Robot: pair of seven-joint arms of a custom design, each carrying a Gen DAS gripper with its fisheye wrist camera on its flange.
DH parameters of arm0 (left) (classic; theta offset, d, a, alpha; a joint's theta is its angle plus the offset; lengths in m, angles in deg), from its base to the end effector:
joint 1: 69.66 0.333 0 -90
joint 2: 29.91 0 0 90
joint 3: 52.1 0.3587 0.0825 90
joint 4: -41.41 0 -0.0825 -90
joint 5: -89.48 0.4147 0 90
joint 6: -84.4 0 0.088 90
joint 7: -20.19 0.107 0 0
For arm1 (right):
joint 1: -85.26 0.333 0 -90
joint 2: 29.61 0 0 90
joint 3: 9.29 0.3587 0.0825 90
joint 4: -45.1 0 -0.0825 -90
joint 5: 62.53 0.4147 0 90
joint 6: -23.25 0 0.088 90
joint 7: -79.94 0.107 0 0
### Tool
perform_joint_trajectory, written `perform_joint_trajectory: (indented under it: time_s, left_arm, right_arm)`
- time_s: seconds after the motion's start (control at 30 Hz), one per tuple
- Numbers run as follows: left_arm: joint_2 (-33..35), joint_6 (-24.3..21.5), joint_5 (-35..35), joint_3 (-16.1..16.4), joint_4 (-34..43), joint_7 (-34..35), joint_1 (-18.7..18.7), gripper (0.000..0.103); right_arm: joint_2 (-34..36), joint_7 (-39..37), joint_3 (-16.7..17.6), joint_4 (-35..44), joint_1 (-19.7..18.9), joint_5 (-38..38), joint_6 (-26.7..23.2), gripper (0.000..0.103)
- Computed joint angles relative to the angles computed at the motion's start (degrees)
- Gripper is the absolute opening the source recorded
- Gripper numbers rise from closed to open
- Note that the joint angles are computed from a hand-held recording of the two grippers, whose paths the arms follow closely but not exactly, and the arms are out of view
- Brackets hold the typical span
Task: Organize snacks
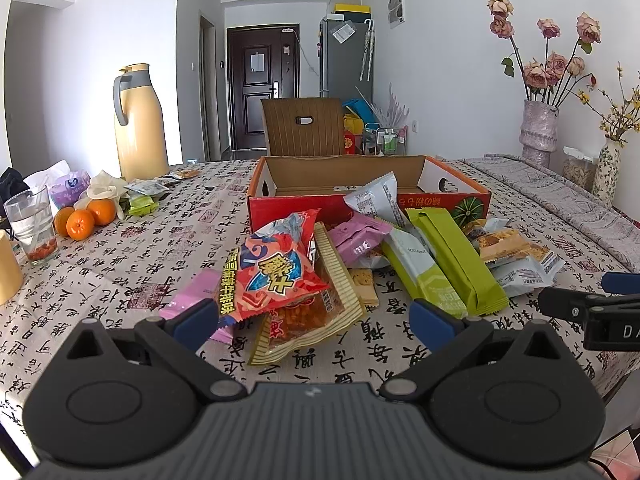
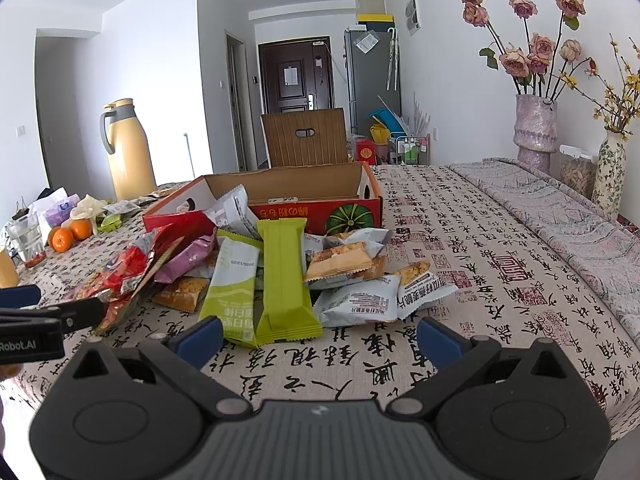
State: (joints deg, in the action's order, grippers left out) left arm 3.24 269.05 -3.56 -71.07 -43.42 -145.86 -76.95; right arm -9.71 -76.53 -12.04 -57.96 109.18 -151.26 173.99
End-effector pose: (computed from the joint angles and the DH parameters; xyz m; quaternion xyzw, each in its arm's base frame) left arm 0.7363 -0.1950 0.4156 -0.4577 0.7202 -0.4312 0.2931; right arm 0.6494 0.2813 0.4119 -0.4981 0.6997 -0.3834 0.3396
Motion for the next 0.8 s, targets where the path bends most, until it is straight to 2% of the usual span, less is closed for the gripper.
perform_joint_trajectory:
  time_s: [0.43, 0.8]
  left_arm:
    - [0.36, 0.27, 1.86, -0.84, -0.05, -1.63, 0.61, 0.103]
    - [1.37, 1.79, 4.51, -4.63, 0.07, -2.69, 3.22, 0.103]
  right_arm:
    - [0.05, -0.13, -0.02, -0.09, 0.02, 0.22, 0.06, 0.103]
    - [0.44, -1.14, -0.16, 0.34, 0.03, 1.23, 0.18, 0.103]
